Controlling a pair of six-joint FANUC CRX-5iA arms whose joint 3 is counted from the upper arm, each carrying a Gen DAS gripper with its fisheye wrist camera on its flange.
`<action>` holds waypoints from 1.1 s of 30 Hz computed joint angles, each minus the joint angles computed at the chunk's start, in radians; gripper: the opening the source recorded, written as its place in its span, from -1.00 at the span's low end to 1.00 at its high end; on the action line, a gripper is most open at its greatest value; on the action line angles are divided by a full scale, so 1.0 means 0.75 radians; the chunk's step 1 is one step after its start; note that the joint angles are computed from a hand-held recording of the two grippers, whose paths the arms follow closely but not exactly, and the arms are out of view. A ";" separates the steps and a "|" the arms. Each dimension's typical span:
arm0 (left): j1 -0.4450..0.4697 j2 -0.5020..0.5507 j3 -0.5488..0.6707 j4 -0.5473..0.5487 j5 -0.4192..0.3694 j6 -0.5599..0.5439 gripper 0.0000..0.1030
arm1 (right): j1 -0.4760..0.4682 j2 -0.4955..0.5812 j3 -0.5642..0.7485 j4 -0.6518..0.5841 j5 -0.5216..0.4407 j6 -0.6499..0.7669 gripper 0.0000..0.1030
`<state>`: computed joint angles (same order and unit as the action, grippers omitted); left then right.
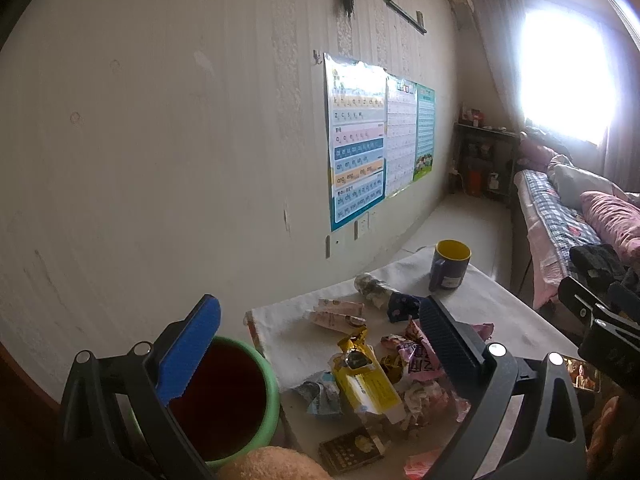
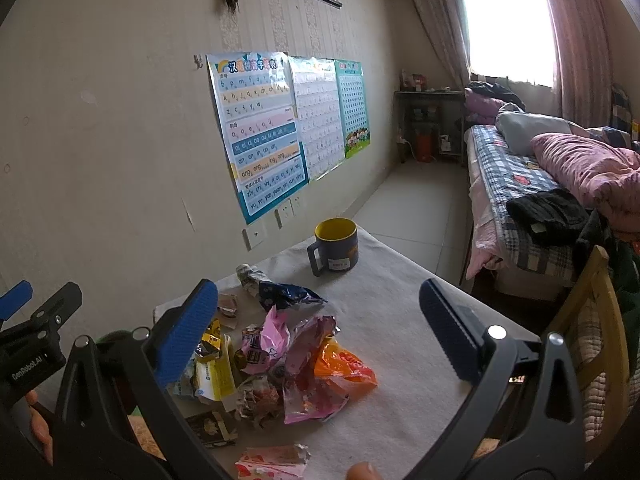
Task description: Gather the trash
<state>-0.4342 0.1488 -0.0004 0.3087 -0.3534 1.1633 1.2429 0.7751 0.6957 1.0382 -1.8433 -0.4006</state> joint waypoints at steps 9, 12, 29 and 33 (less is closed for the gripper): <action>0.005 0.008 0.076 -0.139 -0.110 0.135 0.85 | 0.001 -0.030 -0.066 0.000 0.034 -0.086 0.93; 0.004 0.017 0.106 -0.183 -0.149 0.182 0.85 | 0.004 -0.029 -0.067 0.008 0.030 -0.088 0.93; 0.011 0.015 0.047 -0.068 -0.067 0.071 0.85 | 0.010 -0.017 -0.090 0.088 0.010 -0.089 0.93; 0.010 0.019 0.046 -0.071 -0.058 0.082 0.85 | 0.013 -0.045 -0.140 0.104 0.047 -0.130 0.93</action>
<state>-0.4267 0.1629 0.0338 0.2553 -0.3970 1.2252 1.2525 0.7414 0.5904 1.1165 -1.8080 -0.4979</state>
